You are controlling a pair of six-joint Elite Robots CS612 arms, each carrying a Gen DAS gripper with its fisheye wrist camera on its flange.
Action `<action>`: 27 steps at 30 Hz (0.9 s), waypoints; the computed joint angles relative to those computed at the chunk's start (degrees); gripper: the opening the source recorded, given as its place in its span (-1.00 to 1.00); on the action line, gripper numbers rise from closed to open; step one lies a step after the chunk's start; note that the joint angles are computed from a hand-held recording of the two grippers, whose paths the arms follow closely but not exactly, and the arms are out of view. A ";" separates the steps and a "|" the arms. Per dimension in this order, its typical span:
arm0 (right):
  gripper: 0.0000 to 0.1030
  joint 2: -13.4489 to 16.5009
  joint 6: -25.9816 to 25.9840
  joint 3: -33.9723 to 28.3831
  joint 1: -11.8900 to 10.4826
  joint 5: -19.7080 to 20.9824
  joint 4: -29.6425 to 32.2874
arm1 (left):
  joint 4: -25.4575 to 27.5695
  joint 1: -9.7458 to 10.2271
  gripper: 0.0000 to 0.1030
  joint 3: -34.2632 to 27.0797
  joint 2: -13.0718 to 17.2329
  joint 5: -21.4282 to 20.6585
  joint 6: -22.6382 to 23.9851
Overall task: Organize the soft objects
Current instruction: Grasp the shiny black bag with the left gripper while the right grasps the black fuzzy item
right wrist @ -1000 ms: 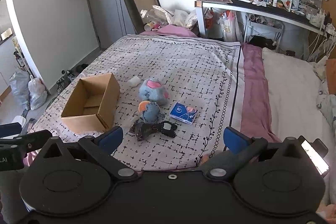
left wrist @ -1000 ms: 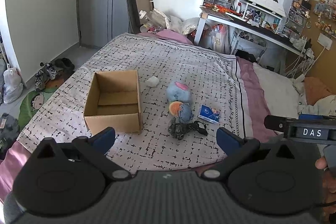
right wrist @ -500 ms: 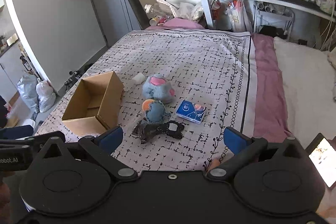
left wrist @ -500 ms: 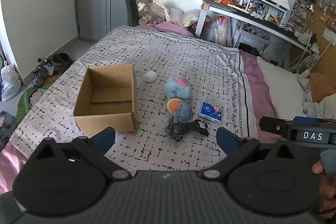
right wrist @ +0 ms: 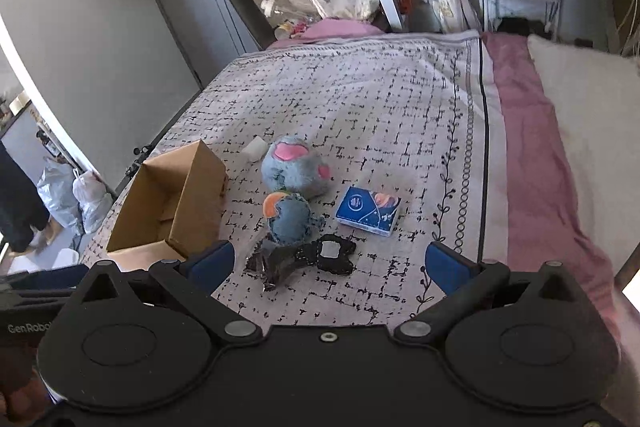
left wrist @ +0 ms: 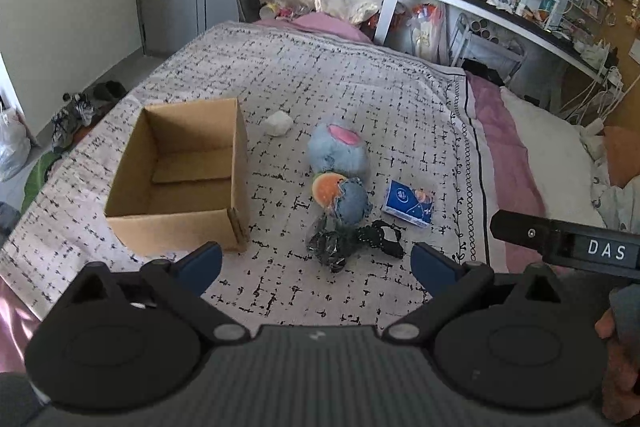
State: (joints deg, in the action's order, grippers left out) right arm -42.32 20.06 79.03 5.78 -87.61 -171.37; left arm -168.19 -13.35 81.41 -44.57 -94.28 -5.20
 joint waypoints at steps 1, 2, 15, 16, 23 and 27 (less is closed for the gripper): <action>0.98 0.33 1.00 -0.45 -0.10 0.36 0.36 | 0.61 0.06 0.94 -0.51 0.33 -0.16 -0.30; 0.98 0.63 1.77 -0.80 -0.16 0.57 0.48 | 0.95 0.05 0.94 -0.88 0.61 -0.22 -0.50; 0.81 4.93 12.63 -6.63 -0.07 -1.66 5.72 | 6.54 0.00 0.78 -8.04 5.65 -2.07 -0.68; 0.79 5.23 13.65 -6.90 -0.09 -1.54 6.13 | 7.17 -0.02 0.76 -8.84 6.16 -2.27 -0.81; 0.44 6.90 18.82 -8.78 -0.21 -1.81 9.56 | 10.35 0.10 0.61 -13.16 9.02 -3.70 -1.38; 0.33 7.86 18.31 -10.33 -0.28 -0.81 12.23 | 12.77 0.34 0.44 -15.58 10.66 -5.21 -1.81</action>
State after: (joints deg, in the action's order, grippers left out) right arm -34.46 38.37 68.70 5.51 -88.42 -159.14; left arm -155.43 -13.02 65.83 -33.91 -99.49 -7.00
